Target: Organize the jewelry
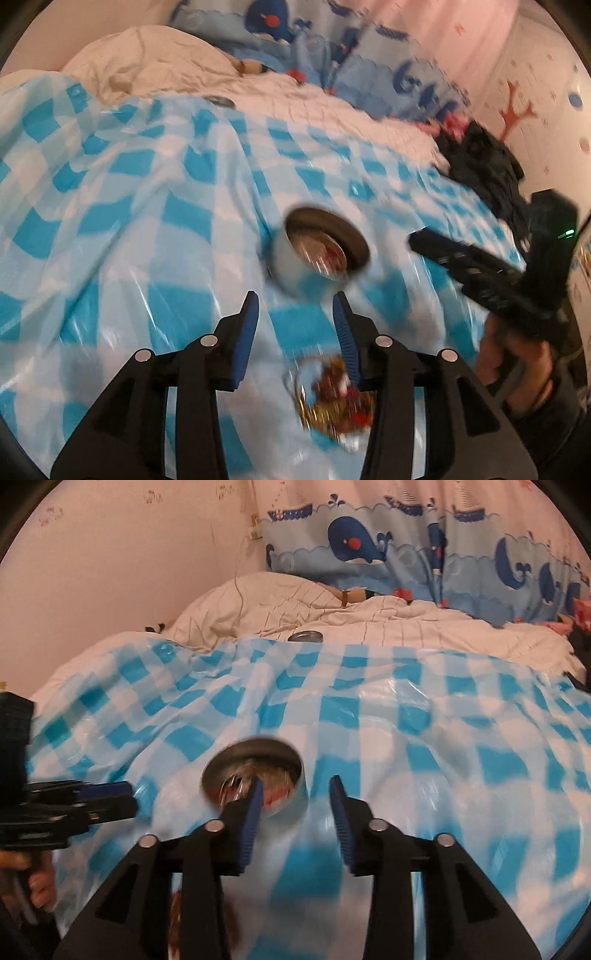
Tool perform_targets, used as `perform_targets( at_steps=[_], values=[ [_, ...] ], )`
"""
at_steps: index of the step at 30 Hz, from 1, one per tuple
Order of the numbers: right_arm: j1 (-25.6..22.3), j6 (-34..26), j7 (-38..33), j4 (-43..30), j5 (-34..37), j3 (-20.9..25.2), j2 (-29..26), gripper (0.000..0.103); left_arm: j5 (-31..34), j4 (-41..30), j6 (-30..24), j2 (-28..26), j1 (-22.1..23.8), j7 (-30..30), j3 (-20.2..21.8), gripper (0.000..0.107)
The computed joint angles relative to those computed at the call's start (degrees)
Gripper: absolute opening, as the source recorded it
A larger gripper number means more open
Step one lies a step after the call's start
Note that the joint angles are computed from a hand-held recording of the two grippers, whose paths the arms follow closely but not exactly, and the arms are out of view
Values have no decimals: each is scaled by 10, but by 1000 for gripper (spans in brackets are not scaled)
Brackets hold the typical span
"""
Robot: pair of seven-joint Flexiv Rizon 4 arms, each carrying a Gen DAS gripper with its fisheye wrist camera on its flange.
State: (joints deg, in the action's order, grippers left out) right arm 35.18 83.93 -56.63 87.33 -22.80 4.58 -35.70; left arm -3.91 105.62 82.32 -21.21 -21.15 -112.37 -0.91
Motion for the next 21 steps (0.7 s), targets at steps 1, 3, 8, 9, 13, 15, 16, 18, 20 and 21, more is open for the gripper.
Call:
perform_targets(
  at_steps=[1,3,8,9,13,15,16,18,20,21],
  values=[
    [1,18,9,39,5,-4,21,47,-7,9,-2,3,7,15,-16,39],
    [-22,26,12,89,31,29,47,47,-3,12,-14,2,3,26,-18,39],
    [-66,20,-12,92,78,98,47,47,-30,35,-12,-5,19,57,-49,40],
    [-56,25,-13,92,73,86,47,47,-38,39,-8,-7,21,62,-54,40],
    [-43,26,-25,93,65,78,46,50,-80,52,13,-19,43,88,-83,39],
    [-57,19,-42,85,73,102,40,50,-91,50,16,-26,45,97,-88,40],
    [-61,16,-49,82,77,109,38,50,-92,47,14,-28,41,99,-85,39],
    [-67,8,-62,76,85,121,35,50,-93,41,10,-33,36,107,-83,39],
    [-76,-7,-84,69,94,140,31,50,-85,32,1,-38,23,107,-69,21],
    [-79,-14,-94,65,99,147,29,50,-84,31,-1,-38,22,109,-68,6]
  ],
)
